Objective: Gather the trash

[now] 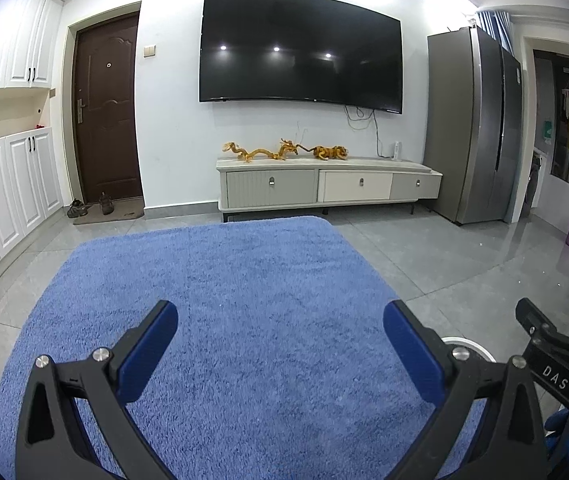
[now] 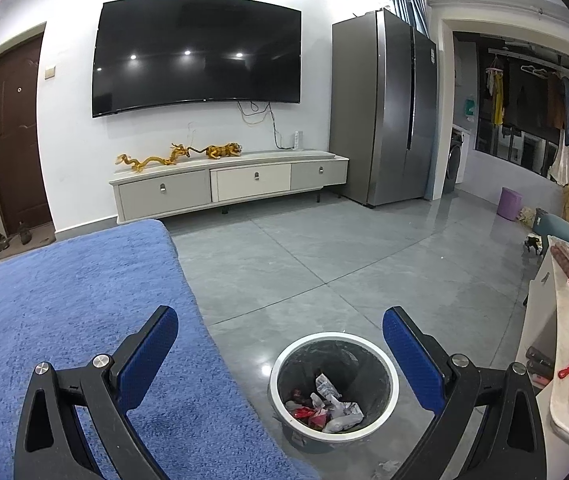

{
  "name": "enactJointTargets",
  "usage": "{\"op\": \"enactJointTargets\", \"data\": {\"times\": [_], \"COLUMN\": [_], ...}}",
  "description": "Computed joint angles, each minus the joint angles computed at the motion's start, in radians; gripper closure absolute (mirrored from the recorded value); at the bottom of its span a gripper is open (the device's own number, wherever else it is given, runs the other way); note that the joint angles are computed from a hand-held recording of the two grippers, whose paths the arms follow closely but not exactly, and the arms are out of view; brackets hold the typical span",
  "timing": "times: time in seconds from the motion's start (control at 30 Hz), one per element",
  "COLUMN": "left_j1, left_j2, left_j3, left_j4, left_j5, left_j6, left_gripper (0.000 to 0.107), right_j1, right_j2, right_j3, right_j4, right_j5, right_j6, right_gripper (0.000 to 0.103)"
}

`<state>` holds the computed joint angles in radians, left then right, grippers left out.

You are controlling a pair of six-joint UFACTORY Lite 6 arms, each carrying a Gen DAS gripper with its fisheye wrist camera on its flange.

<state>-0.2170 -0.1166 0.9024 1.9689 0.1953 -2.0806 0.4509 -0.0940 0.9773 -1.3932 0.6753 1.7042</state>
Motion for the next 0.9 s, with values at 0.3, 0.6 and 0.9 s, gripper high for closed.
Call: {"op": "enactJointTargets", "data": {"times": [0.3,0.6,0.9], "left_j1": [-0.017,-0.034,-0.022], "left_j2": [-0.008,0.005,0.010], "left_j3": [-0.004,0.007,0.006], "left_j4": [-0.053,-0.141,-0.129], "left_j5": [0.017,0.015,-0.002], "left_j6": [0.073,0.178,0.167], "left_gripper": [0.004,0.004,0.004], "right_j1": [0.002,-0.007,-0.013], "right_j2": [-0.032,-0.051,-0.049], "right_j3": [-0.023,-0.037,-0.043], "right_j4": [-0.017,-0.028,-0.046], "right_j5": [0.029,0.053,0.059], "right_j6": [0.019,0.031,0.049], "right_gripper": [0.000,0.000,0.000]}}
